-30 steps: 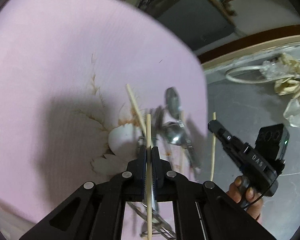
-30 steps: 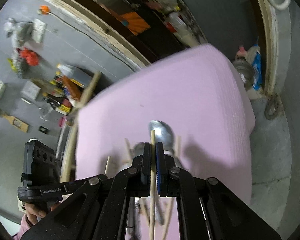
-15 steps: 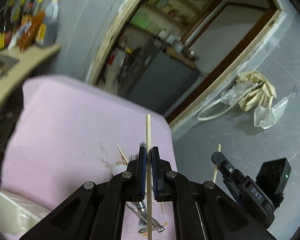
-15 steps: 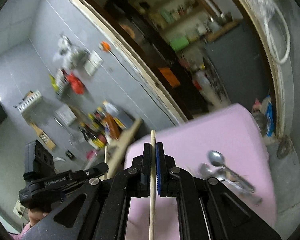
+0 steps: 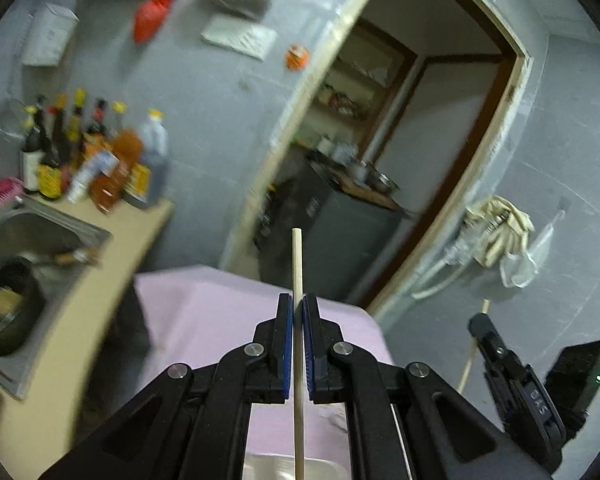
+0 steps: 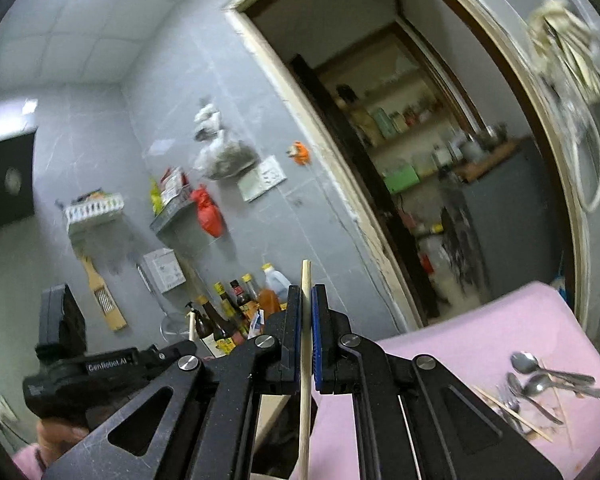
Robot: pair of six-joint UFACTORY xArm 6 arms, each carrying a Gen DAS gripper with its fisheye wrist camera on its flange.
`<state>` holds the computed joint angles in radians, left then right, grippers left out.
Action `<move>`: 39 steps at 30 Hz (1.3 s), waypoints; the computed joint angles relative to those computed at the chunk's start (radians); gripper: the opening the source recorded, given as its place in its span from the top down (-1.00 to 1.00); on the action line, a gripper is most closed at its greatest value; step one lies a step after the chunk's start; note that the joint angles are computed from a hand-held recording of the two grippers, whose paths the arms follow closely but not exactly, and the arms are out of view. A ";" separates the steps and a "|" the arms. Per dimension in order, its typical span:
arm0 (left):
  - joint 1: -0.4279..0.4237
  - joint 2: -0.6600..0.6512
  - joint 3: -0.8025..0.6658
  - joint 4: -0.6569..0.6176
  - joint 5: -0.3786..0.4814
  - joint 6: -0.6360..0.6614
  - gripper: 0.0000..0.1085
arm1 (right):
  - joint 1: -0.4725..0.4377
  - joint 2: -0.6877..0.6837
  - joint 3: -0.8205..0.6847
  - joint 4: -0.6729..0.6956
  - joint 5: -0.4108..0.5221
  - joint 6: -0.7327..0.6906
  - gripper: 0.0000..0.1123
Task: Organize utensils
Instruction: 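Drop the left chopstick into the white basket while the right drops its chopstick into the white cup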
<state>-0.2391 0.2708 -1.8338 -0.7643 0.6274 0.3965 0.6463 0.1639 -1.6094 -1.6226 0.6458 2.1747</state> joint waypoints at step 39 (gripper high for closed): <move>-0.109 -0.184 0.546 -0.327 -0.464 0.588 0.90 | 0.119 0.118 0.006 0.092 0.178 -0.192 0.92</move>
<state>-0.3485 0.0873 -1.2877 -1.0912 0.1639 0.9846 0.7651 0.2820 -1.6032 -1.5308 0.8238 1.9829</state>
